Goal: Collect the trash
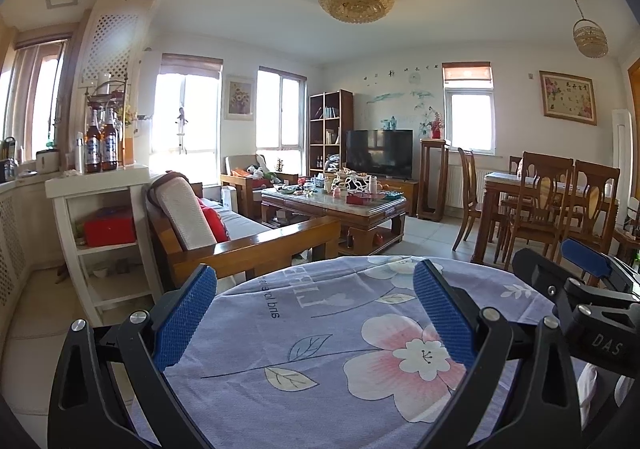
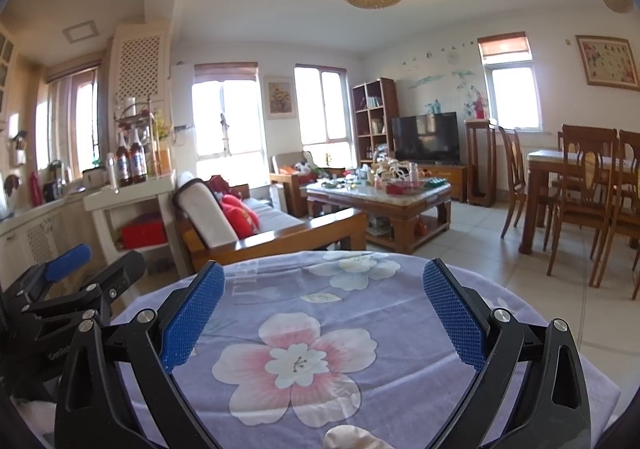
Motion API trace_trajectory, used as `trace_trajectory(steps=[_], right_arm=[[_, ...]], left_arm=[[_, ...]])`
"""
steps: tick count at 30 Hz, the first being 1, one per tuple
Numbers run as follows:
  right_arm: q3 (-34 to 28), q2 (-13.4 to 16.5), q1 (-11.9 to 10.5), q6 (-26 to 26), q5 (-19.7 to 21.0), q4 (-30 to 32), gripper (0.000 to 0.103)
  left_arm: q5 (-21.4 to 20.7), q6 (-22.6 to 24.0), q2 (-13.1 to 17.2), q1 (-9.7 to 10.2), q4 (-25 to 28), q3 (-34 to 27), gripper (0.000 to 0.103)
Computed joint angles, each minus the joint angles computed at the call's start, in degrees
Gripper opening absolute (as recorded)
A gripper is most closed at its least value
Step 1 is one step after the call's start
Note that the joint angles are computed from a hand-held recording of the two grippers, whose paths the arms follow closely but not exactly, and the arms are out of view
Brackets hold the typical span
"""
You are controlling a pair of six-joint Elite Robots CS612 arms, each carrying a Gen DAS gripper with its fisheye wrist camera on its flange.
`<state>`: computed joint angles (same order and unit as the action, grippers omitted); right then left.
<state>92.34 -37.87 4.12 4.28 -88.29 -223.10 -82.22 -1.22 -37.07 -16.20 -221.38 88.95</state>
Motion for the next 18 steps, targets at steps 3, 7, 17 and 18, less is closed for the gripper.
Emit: trace_trajectory(steps=[3, 7, 17, 18], right_arm=[[-0.1, 0.0, 0.0, 0.1, -0.1, 0.2, 0.098], [-0.1, 0.0, 0.1, 0.3, -0.2, 0.2, 0.098], [-0.1, -0.2, 0.1, 0.5, -0.4, 0.4, 0.098], [-0.1, -0.2, 0.2, 0.5, -0.5, 0.3, 0.098]], left_arm=[[-0.1, 0.0, 0.0, 0.00, -0.2, 0.1, 0.098], [0.1, -0.7, -0.1, 0.05, 0.1, 0.1, 0.098], [0.5, -0.6, 0.0, -0.03, 0.5, 0.0, 0.098], [0.8, -0.4, 0.0, -0.11, 0.4, 0.0, 0.098]])
